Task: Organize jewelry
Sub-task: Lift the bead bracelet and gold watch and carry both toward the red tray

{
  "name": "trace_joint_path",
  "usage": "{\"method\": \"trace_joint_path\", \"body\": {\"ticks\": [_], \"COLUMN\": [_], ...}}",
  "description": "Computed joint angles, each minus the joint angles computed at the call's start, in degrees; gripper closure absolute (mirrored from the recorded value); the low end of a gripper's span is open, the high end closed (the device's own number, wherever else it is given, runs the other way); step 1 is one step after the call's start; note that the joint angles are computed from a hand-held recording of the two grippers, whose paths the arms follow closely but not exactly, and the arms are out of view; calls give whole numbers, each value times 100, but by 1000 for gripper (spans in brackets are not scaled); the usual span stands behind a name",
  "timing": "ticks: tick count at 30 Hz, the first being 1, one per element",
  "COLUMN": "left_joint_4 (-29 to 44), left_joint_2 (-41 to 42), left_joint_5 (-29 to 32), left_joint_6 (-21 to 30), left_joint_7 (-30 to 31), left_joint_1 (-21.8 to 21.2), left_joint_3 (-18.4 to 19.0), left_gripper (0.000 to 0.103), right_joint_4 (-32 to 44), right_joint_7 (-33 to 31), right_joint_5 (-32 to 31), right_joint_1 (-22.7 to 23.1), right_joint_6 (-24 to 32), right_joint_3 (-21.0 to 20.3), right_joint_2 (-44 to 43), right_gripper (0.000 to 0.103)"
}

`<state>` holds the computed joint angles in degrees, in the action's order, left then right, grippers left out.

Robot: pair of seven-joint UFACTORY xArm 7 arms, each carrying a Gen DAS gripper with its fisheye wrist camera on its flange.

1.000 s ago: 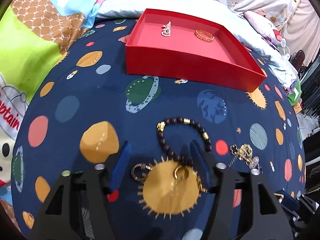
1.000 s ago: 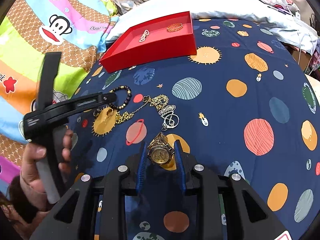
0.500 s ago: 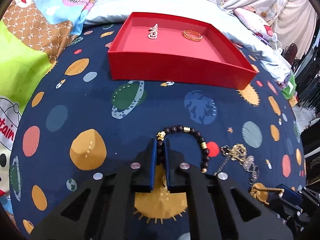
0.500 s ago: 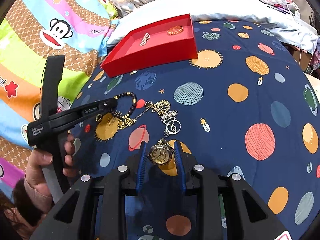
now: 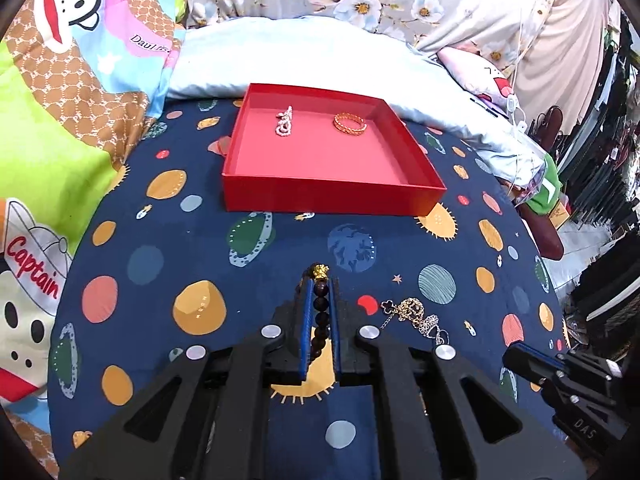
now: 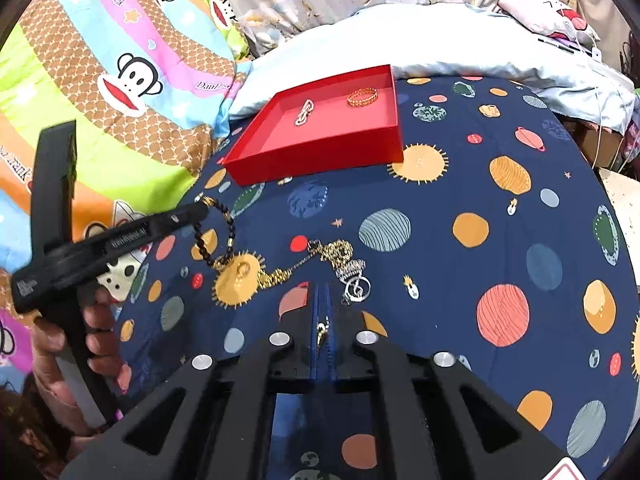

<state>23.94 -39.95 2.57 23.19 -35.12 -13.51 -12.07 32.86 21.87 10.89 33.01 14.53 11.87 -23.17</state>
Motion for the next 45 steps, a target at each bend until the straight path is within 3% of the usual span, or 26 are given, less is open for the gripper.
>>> {"method": "trace_joint_path", "body": {"ticks": [2, 3, 8, 13, 18, 21, 24, 38, 45], "left_joint_4": [-70, -92, -215, -317, -384, -409, -421, -290, 233], "left_joint_2": [-80, -100, -266, -424, -483, -499, -510, -534, 8], "left_joint_5": [-38, -45, -46, -47, -88, -120, -138, -201, -295], "left_joint_6": [20, 31, 156, 241, 258, 250, 246, 149, -176], "left_joint_7": [1, -2, -88, -112, -89, -75, -62, 188, 688], "left_joint_1": [-32, -31, -41, -95, -162, -181, -181, -181, -146], "left_joint_3": [40, 44, -12, -15, 21, 50, 61, 222, 494], "left_gripper": [96, 96, 96, 96, 96, 96, 96, 96, 96], "right_joint_4": [-52, -74, -100, -2, 119, 177, 170, 240, 952], "right_joint_7": [193, 258, 246, 365, 427, 649, 303, 139, -640], "right_joint_5": [-138, -173, 81, 184, 187, -130, 255, 229, 424], "right_joint_1": [-116, -121, 218, 269, 241, 68, 300, 179, 157], "right_joint_6": [80, 79, 22, -64, -130, -77, -119, -146, -168], "right_joint_3": [180, 226, 87, 148, 217, 354, 118, 78, -334], "right_joint_2": [-3, 9, 295, 604, 916, 978, 1011, 514, 799], "right_gripper": [57, 52, 51, 51, 56, 79, 93, 95, 95]}}
